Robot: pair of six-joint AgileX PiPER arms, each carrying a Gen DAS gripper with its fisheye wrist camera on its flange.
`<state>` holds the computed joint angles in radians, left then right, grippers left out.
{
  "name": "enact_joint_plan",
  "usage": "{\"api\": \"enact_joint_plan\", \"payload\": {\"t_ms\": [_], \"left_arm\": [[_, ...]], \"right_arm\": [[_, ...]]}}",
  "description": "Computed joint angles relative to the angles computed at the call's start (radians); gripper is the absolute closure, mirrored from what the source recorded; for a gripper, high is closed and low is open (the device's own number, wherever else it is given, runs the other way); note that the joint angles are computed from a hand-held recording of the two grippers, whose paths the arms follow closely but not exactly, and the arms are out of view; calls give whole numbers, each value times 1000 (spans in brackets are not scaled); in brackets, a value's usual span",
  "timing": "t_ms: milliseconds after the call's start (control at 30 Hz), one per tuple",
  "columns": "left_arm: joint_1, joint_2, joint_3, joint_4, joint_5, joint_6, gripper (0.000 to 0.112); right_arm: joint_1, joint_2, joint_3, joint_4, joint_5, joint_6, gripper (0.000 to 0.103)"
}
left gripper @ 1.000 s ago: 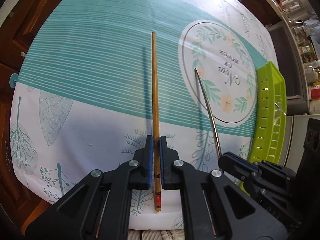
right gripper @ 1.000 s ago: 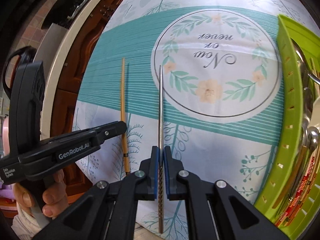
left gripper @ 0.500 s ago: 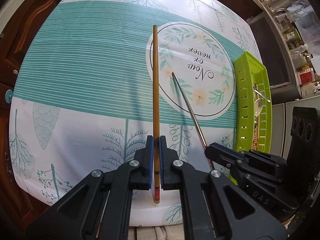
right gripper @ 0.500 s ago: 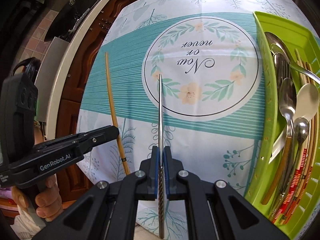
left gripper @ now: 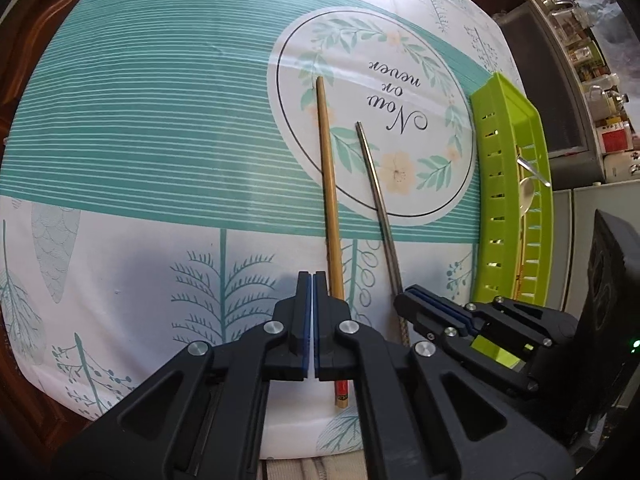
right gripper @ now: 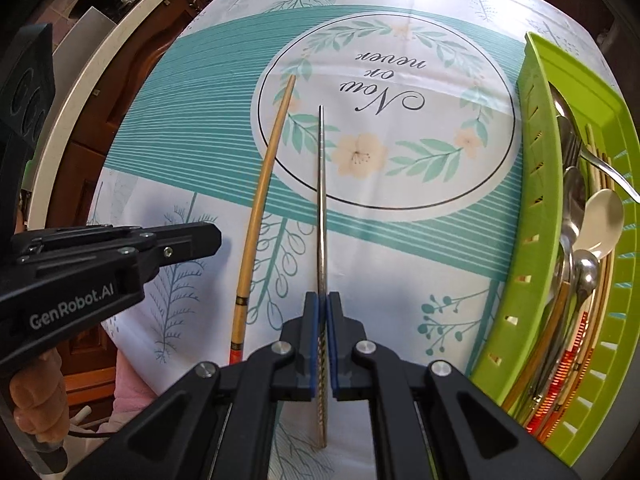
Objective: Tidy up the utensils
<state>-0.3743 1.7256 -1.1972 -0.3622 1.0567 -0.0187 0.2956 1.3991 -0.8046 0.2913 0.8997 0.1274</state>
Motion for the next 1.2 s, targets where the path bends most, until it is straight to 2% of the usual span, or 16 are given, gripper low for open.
{"api": "enact_joint_plan", "payload": {"t_ms": [300,367,467,533,633,767,900,1200], "left_arm": [[-31,-11,-7,-19,-1,-6,112],[-46,-8,-6,-20,-10,-14,108],[-61,-6,-6,-13,-16,-28,90],[-74,-14,-2,8,-30,-57,73],[-95,-25,3,40,-42,-85,73],[-124,-38,18,52,-51,-91,73],[-148,-32,32,78,-51,-129,84],[-243,-21,49,196,-65,-252,88]], "right_arm": [[61,4,-8,-73,7,76,97],[93,1,-4,-99,3,108,97],[125,-9,5,-127,3,138,97],[130,-21,15,-128,4,139,95],[109,-38,34,-85,0,102,89],[94,-49,45,-73,3,102,90],[48,-100,86,-55,15,87,90],[3,-144,120,-26,31,47,90]]}}
